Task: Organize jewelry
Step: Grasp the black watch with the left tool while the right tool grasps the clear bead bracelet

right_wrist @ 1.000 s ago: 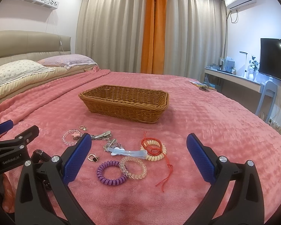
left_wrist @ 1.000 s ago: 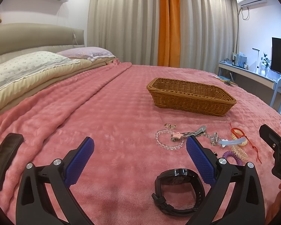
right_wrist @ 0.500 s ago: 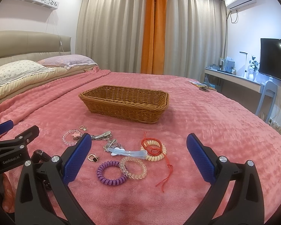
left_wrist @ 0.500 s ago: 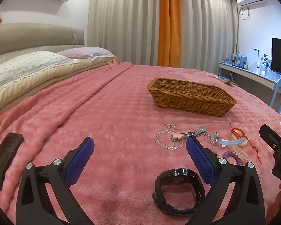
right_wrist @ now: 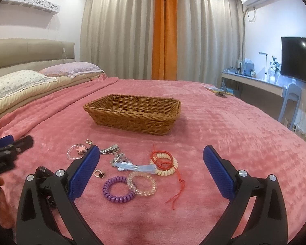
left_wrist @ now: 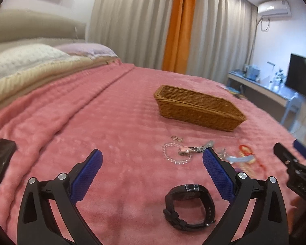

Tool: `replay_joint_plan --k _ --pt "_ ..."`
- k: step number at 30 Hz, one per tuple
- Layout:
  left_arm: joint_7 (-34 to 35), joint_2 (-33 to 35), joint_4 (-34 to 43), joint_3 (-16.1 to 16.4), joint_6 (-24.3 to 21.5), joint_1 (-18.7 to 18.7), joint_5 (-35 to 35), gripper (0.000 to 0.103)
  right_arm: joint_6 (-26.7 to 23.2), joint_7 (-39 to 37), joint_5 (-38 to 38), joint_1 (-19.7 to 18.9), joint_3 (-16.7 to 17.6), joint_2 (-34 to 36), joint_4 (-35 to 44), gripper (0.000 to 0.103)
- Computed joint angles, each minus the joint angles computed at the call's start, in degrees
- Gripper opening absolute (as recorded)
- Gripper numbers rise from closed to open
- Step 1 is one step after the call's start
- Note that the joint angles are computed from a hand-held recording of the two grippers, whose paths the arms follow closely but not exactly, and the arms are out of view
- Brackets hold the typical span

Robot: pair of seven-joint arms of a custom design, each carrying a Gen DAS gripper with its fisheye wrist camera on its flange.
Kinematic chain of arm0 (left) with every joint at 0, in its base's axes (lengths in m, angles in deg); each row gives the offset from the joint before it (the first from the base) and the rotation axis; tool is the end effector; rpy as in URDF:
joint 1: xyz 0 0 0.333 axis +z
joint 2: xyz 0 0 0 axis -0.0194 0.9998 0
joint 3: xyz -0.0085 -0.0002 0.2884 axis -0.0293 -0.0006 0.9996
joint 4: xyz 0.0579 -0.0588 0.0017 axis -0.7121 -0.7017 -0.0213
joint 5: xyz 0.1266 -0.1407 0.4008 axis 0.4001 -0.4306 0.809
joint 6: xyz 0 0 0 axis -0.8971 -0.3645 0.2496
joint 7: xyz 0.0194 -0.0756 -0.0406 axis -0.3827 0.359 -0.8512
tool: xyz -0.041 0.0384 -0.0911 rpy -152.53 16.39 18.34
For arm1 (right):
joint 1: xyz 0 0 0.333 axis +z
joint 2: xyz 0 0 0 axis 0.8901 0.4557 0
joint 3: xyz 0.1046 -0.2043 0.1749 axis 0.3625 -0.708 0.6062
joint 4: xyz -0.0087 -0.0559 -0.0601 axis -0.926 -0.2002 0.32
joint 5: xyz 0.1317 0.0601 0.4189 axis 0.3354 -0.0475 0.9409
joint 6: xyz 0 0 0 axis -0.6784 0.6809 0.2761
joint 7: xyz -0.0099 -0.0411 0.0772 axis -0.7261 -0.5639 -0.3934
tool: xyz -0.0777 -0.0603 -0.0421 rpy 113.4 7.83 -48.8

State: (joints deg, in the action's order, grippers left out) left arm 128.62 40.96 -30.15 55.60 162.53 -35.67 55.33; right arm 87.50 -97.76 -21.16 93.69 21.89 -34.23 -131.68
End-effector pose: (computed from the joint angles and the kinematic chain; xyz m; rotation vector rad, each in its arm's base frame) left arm 0.7075 -0.4185 0.4780 -1.5072 1.7247 -1.2193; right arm 0.6479 0.3646 0.4960 -1.3292 1.6633 -1.1152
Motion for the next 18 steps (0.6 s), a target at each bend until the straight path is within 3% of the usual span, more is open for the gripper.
replay_joint_plan --k 4,8,12,14,18 --pt "8.1 -3.6 -3.9 -7.5 -0.6 6.0 -6.6 0.095 1.7 -3.7 6.6 -2.1 0.6 -1.3 -0.9 0.093" --pt "18.7 -5.2 -4.9 -14.6 -6.5 11.1 -15.2 0.087 1.7 -12.1 13.2 -3.8 1.5 -2.6 -1.5 0.083" --pt "25.4 -2.6 -0.2 -17.4 -16.1 11.6 -20.3 0.074 5.4 -23.0 26.0 -7.0 3.2 -2.4 -2.2 0.065" --pt "29.3 -1.3 1.4 -19.1 -18.2 12.0 -23.0 0.069 6.5 -28.2 32.8 -8.1 4.1 -1.4 -1.7 0.057" --pt "32.2 -0.3 2.6 -19.6 -20.1 11.2 -25.8 0.068 6.0 -36.7 42.7 -8.1 5.4 2.6 1.5 0.044"
